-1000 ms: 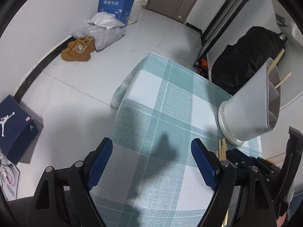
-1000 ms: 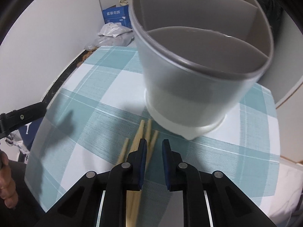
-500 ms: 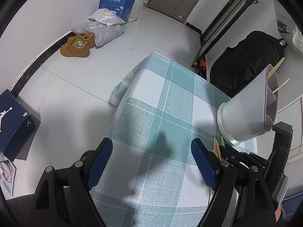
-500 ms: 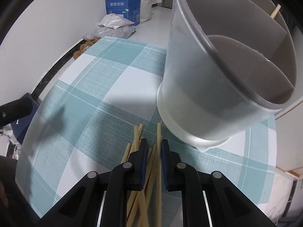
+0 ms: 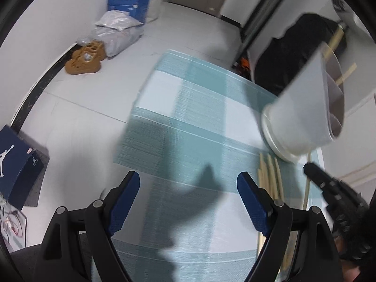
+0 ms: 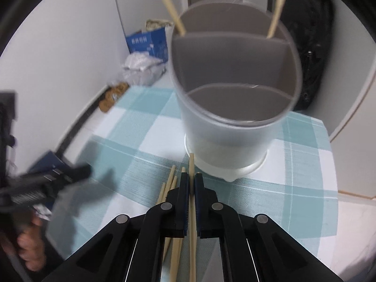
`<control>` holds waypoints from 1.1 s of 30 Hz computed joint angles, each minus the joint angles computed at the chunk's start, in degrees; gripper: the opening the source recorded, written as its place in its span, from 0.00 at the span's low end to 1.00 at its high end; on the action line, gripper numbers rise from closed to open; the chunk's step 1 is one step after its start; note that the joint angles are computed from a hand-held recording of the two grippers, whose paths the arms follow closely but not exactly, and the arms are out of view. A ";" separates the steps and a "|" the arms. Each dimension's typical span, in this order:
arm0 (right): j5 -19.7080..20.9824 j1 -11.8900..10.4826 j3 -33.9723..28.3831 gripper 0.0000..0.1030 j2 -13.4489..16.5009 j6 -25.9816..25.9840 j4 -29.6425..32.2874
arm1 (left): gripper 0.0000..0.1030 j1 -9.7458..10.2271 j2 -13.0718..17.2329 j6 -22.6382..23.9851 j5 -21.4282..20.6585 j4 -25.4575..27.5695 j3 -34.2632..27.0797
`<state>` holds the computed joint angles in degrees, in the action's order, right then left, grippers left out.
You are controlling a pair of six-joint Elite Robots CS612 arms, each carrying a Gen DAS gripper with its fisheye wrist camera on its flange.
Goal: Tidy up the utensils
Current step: 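Lower the right gripper onto the chopsticks and close on one, then close the left gripper on a chopstick while the right gripper lifts its chopstick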
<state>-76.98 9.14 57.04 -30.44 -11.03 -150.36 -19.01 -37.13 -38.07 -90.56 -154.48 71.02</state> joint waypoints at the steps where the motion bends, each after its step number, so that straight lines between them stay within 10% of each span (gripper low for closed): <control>1: 1.84 -0.46 0.69 0.03 -0.41 0.87 -1.04 | 0.79 -0.21 0.13 1.11 -0.16 0.54 -0.37; 13: 16.03 -5.15 6.90 0.03 -2.88 15.95 -13.75 | 0.79 -1.40 1.28 6.14 -3.40 8.01 -3.76; 21: 16.29 -6.43 9.37 0.03 -4.00 17.97 -19.22 | 0.80 -3.81 1.59 11.63 6.59 13.66 -5.28; 33: 16.16 -7.30 10.20 0.03 -4.37 20.22 -24.06 | 0.81 -3.80 3.21 9.26 8.21 19.77 -9.11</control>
